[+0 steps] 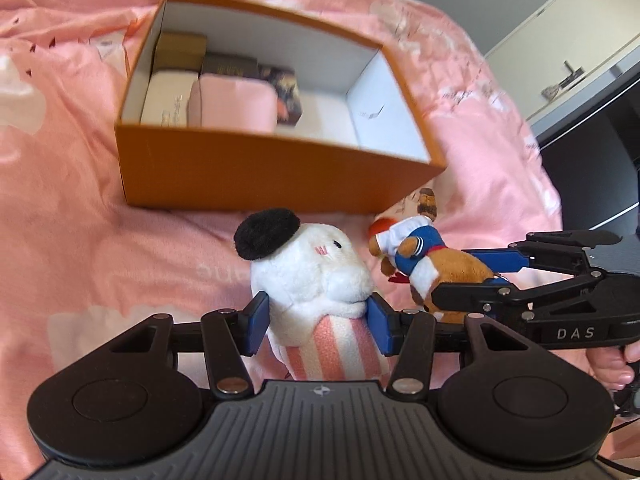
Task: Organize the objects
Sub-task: 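Lift both plush toys and carry them over the orange box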
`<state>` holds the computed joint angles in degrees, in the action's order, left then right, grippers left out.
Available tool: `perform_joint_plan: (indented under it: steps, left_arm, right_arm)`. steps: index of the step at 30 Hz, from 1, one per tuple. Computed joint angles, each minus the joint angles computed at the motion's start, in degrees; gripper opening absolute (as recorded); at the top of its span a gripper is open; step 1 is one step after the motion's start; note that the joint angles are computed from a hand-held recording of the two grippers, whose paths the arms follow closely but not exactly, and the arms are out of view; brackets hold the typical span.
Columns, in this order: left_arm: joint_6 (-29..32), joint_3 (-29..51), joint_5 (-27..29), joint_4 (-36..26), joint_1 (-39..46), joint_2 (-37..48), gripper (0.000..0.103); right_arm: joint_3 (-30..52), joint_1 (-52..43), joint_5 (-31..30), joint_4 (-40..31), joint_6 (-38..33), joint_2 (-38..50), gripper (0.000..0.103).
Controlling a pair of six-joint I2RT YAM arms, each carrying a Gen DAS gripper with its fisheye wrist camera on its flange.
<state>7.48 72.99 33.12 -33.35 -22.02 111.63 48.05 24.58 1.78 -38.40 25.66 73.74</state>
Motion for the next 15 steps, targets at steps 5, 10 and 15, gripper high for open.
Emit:
perform_joint_plan:
  steps: [5, 10, 15]
  left_arm:
    - [-0.43, 1.05, 4.22, -0.03, 1.26, -2.88, 0.059]
    - [-2.08, 4.28, 4.65, 2.77, 0.36, -3.98, 0.059]
    - [-4.05, 10.78, 3.48, 5.36, -1.55, -0.73, 0.059]
  right_arm:
    - [1.08, -0.19, 1.84, 0.53, -0.99, -3.61, 0.054]
    - [2.39, -1.18, 3.32, 2.48, -3.61, -6.24, 0.054]
    - [3.54, -3.95, 4.59, 6.93, -6.15, -6.07, 0.054]
